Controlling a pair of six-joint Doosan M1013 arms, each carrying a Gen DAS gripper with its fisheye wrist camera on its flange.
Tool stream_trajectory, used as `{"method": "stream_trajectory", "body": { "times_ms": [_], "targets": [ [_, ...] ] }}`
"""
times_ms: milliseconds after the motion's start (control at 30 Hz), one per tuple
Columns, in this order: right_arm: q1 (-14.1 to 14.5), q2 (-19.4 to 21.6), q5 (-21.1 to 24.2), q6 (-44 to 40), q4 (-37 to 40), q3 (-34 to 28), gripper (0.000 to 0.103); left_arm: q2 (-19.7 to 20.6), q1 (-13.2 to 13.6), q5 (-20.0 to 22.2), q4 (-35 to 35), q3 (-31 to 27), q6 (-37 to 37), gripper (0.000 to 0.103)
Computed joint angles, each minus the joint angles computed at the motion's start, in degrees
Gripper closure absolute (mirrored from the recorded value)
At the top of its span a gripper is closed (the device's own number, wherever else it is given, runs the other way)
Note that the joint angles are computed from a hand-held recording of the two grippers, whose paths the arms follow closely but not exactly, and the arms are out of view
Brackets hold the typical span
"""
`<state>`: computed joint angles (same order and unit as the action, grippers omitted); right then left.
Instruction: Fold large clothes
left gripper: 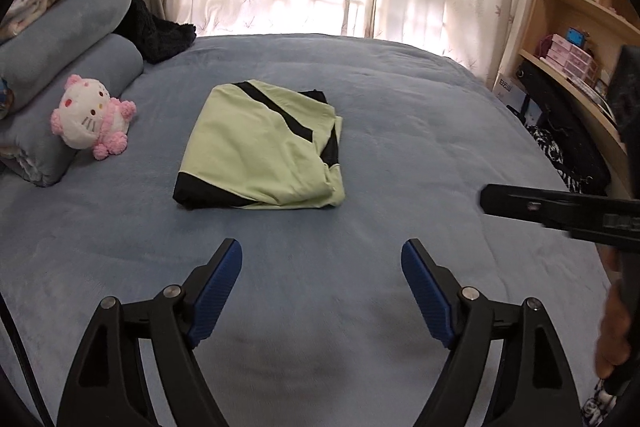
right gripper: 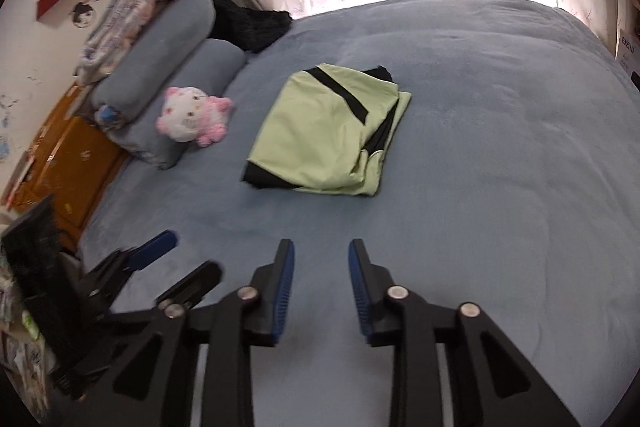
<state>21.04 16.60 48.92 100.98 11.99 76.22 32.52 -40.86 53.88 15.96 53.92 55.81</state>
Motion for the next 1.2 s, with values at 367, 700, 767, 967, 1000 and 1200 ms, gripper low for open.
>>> {"method": "stream_trajectory", "body": {
  "times_ms": [367,700,767,967,1000,1200],
  "targets": [
    [2.1,-8.9,-0.8,2.5,-4.2,7.2,0.061,-5.4,-4.5,-0.7,5.5,4.8,-5.1,0.015],
    [5.9,-14.8,-7.2,24.9,-25.8,17.8,0.039,-5.2,-8.6,4.4,11.9,5.8,-14.3,0.013],
    [6.7,-15.4,-7.4,29.9,-30.4,19.4,0.038,-5.0,-9.3,4.7,12.5,6.2,-15.4,0.013],
    [7.4,-15.9,-5.7,33.9,-35.2,22.0,0.038,-4.5,-11.3,6.2,15.0,6.7,-16.5,0.013],
    [7.5,-16.0,-5.4,34.2,-35.9,22.2,0.038,-4.5,-11.6,6.4,15.4,6.8,-16.7,0.013],
    [7.2,-16.7,-5.9,34.1,-34.7,23.9,0.038,-4.4,-12.0,7.0,14.6,7.2,-16.8,0.013]
  ]
}}
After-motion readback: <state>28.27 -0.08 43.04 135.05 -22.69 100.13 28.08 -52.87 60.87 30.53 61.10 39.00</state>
